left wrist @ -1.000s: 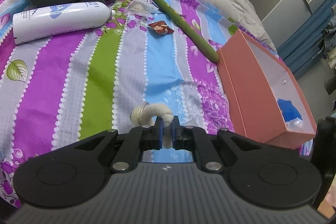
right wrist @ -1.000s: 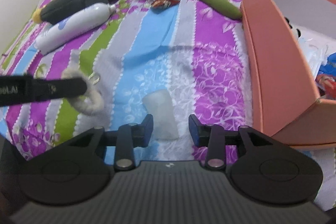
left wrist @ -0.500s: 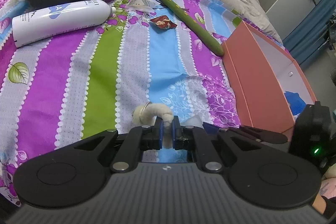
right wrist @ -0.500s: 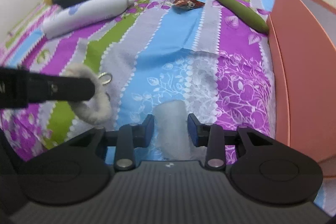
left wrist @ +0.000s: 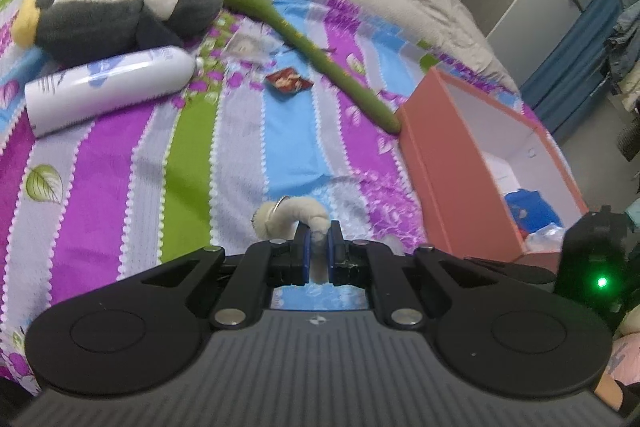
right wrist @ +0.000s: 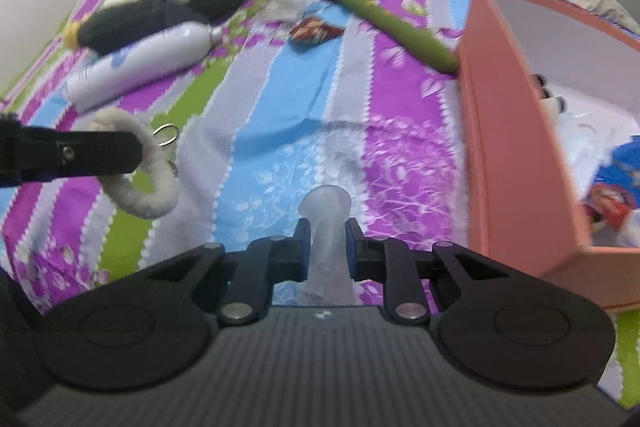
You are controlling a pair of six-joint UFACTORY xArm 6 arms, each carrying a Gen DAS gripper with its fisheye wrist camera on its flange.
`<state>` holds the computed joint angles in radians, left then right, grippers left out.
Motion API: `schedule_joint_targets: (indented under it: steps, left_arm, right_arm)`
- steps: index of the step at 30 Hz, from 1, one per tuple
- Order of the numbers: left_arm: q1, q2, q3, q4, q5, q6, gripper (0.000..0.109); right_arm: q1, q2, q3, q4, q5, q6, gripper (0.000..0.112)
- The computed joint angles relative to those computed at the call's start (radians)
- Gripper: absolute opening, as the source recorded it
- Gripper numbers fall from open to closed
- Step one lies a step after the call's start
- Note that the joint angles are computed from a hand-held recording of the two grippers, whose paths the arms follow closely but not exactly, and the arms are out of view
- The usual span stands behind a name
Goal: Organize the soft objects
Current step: 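Carry the hair tie with the left tool while the right tool carries the clear piece over the box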
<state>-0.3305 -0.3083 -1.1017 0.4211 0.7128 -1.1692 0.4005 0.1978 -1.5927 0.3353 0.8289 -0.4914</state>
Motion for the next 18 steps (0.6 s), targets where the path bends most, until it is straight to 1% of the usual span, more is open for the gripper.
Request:
schedule_joint_targets:
  steps: [4,9,15,18]
  left_arm:
    - [-0.014,-0.016,-0.014,0.004,-0.008,0.004,0.01]
    - [-0.043,-0.018,-0.054,0.026,0.016,0.024,0.01]
    - [-0.076,-0.028,-0.087,0.053,0.033,0.033,0.01]
    - [-0.099,-0.036,-0.099,0.086,0.042,0.011,0.01]
  right_arm:
    - [-0.018,-0.045,0.015,-0.006,-0.021,0.05,0.022]
    - [-0.043,-0.102,0.034,0.032,-0.033,0.062,0.022]
    - [-0.068,-0.177,0.057,0.095,-0.037,0.03,0.022]
    - [-0.081,-0.208,0.065,0.126,-0.03,0.007,0.022]
